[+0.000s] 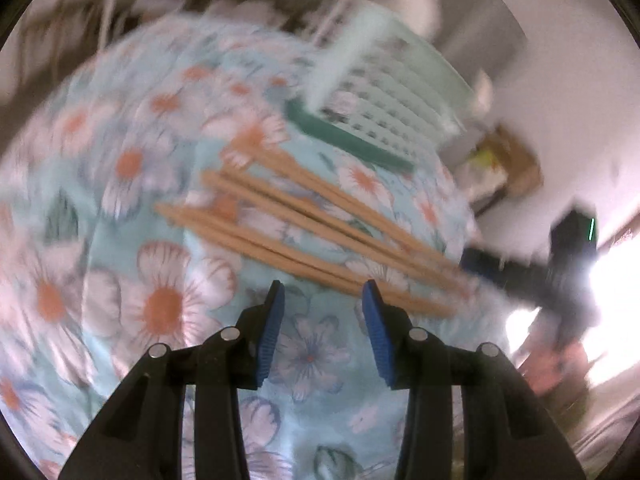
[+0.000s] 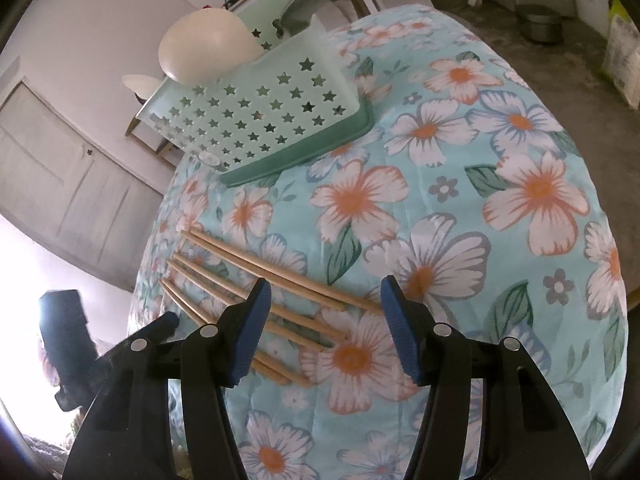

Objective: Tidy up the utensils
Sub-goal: 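Move the left tool down to the wooden chopsticks beside the basket, then grasp one wooden chopstick with the left tool while the right tool grasps another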

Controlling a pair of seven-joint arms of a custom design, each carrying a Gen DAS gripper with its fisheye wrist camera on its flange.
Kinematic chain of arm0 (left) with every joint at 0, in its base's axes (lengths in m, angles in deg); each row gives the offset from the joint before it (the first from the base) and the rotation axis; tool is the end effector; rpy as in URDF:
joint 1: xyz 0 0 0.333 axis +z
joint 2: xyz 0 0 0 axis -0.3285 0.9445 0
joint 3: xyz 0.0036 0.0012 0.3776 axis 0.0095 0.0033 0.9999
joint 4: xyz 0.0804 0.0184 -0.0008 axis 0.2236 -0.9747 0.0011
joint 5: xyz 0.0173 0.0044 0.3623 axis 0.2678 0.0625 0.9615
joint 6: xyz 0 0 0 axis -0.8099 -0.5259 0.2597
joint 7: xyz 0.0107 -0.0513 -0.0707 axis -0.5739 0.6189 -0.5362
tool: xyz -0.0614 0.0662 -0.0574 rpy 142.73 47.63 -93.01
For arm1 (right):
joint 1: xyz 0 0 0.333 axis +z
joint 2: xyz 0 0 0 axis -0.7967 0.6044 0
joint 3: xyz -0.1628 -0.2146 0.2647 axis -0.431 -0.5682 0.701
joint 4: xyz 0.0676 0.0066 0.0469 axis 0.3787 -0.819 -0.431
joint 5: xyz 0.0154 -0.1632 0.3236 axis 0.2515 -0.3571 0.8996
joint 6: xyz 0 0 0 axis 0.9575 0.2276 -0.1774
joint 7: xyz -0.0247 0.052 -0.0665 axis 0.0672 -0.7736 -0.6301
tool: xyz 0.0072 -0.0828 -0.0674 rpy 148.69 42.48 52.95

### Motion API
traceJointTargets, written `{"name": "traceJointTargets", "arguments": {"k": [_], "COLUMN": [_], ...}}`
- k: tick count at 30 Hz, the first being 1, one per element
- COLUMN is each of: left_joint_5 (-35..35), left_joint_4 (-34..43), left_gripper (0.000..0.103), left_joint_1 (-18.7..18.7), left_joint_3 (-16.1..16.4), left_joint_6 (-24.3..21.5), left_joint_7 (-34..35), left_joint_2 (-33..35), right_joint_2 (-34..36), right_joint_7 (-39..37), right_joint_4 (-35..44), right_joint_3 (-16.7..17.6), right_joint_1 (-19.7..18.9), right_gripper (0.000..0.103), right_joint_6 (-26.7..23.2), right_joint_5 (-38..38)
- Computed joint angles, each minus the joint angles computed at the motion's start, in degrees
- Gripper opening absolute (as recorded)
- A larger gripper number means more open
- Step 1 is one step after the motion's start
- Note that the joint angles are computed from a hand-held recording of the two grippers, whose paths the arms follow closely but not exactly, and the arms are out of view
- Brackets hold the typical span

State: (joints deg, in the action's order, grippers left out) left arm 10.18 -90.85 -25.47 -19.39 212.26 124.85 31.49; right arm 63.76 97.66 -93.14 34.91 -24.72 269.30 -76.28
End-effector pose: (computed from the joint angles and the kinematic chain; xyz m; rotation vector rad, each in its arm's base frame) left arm 0.6118 -0.2795 0.3400 1.6409 -2.1818 1.1020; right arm 0.5003 0.2457 0.3560 -1.3432 2.0401 -0.1231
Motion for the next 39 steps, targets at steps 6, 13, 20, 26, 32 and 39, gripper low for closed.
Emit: {"name": "traceJointTargets", "arguments": {"k": [6,13,20,26,32,39], "left_joint_5": [-12.6,-17.0,-12.2,0.8,2.5,1.5], "left_joint_4": [4.0,3.9,2.9,2.5,3.5,5.0], "left_gripper": [0.032,0.012,0.012,0.013,0.014,0.015], "left_joint_1": [4.3,2.7,2.0,0.5,2.8,3.4], "left_joint_3": [-1.6,0.7,3.9,7.5,6.0,5.2], "left_joint_6": [-6.7,-7.2,-10.7,-10.8,-11.9,-10.9], "left_joint_7": [-4.5,-5.2,-9.7,-19.2,-21.8,-25.3], "left_joint_2": [3.9,3.8,2.2,0.4,1.2,2.8], "right_joint_2": [0.4,0.2,0.3,0.7,1.0,1.6], "right_joint_7": [0.0,-0.1,-0.4,-0.4,-1.4,-2.6], "right_joint_4": [0.5,0.3,0.8,1.7,2.9,4.9], "right_joint_3": [0.0,0.0,-0.1,0.4,0.2,3.9], "right_joint_1": [0.1,0.1,0.4,0.0,0.8,-2.5], "right_gripper": [0.055,0.055,0.055,0.055,0.055,0.054], "right_joint_6": [-0.1,-0.1,-0.5,-0.9,-1.1,-1.3], "right_joint_5": [0.1,-0.1,-0.3,-1.0,-2.1,-5.6]}}
